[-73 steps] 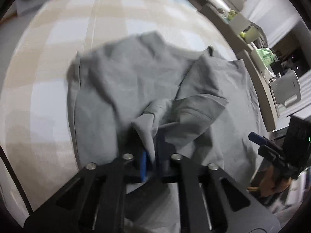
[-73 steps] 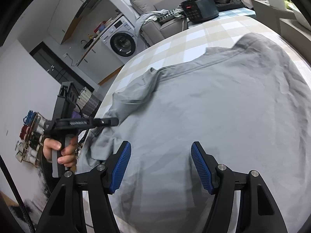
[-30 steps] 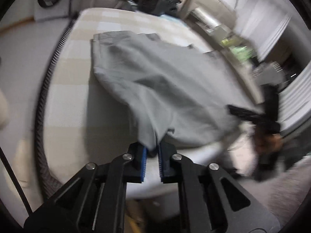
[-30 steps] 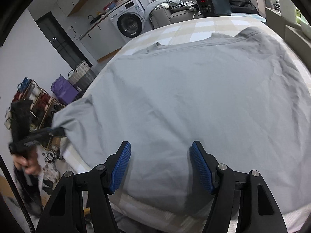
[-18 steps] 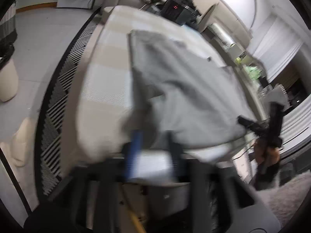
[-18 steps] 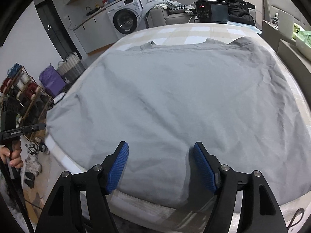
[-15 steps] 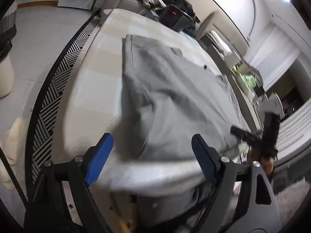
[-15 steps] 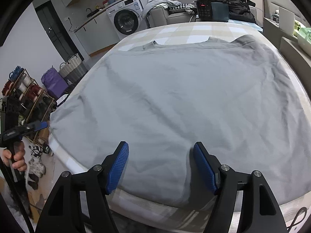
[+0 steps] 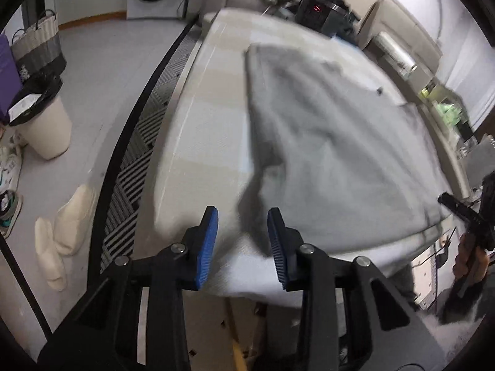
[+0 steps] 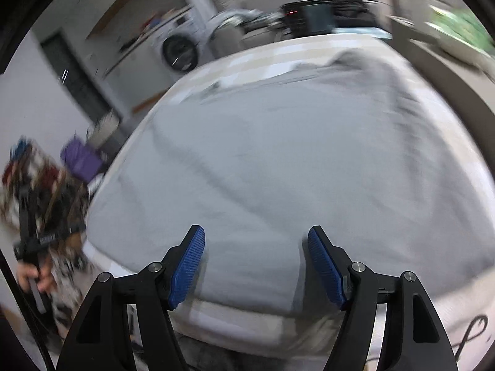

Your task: Fold small clothes

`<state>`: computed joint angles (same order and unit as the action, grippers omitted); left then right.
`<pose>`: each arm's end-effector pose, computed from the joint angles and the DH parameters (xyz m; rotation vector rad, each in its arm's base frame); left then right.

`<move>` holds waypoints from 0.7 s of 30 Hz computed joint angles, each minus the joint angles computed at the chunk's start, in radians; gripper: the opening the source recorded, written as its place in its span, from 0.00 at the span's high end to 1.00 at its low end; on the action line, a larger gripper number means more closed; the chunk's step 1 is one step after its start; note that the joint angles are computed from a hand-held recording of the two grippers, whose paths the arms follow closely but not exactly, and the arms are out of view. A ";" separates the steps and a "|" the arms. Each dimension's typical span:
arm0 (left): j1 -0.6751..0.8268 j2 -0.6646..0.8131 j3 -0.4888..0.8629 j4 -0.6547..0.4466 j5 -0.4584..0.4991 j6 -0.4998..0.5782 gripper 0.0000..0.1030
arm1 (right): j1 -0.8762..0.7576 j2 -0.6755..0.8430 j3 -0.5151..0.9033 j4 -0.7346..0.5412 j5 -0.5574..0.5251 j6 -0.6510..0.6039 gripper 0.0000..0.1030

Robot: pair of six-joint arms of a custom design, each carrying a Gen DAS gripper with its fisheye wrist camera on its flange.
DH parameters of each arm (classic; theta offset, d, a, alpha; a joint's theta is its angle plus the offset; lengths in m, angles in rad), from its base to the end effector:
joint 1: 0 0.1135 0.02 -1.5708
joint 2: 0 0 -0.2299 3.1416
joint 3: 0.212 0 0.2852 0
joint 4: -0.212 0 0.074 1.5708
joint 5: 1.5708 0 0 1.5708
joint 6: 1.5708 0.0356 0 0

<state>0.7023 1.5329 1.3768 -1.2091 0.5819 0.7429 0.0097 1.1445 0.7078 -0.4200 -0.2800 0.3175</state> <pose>0.2548 0.1900 0.2576 0.1320 2.5758 -0.4032 0.2737 0.0125 0.1775 0.2471 2.4291 0.4872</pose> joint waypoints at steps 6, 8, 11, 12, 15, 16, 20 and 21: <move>-0.081 -0.094 -0.014 -0.022 0.047 -0.055 0.33 | -0.304 -0.227 -0.095 -0.126 -0.097 -0.012 0.31; -0.139 -0.164 -0.057 0.004 0.042 -0.086 0.21 | -0.422 -0.257 -0.110 -0.159 -0.155 -0.032 0.31; -0.250 -0.269 -0.127 0.023 0.028 -0.130 0.15 | -0.577 -0.240 -0.142 -0.177 -0.281 -0.072 0.31; -0.292 -0.301 -0.147 0.019 0.020 -0.147 0.11 | -0.605 -0.226 -0.147 -0.181 -0.314 -0.079 0.31; -0.420 -0.386 -0.204 0.033 -0.004 -0.229 0.03 | -0.674 -0.127 -0.156 -0.120 -0.475 -0.080 0.31; -0.474 -0.405 -0.214 0.039 -0.014 -0.258 0.03 | -0.687 -0.101 -0.166 -0.077 -0.521 -0.069 0.31; -0.703 -0.439 -0.249 0.124 -0.072 -0.419 0.03 | -0.666 -0.035 -0.202 0.140 -0.599 0.067 0.32; -0.752 -0.424 -0.250 0.155 -0.086 -0.456 0.02 | -0.646 -0.047 -0.223 0.198 -0.565 0.111 0.35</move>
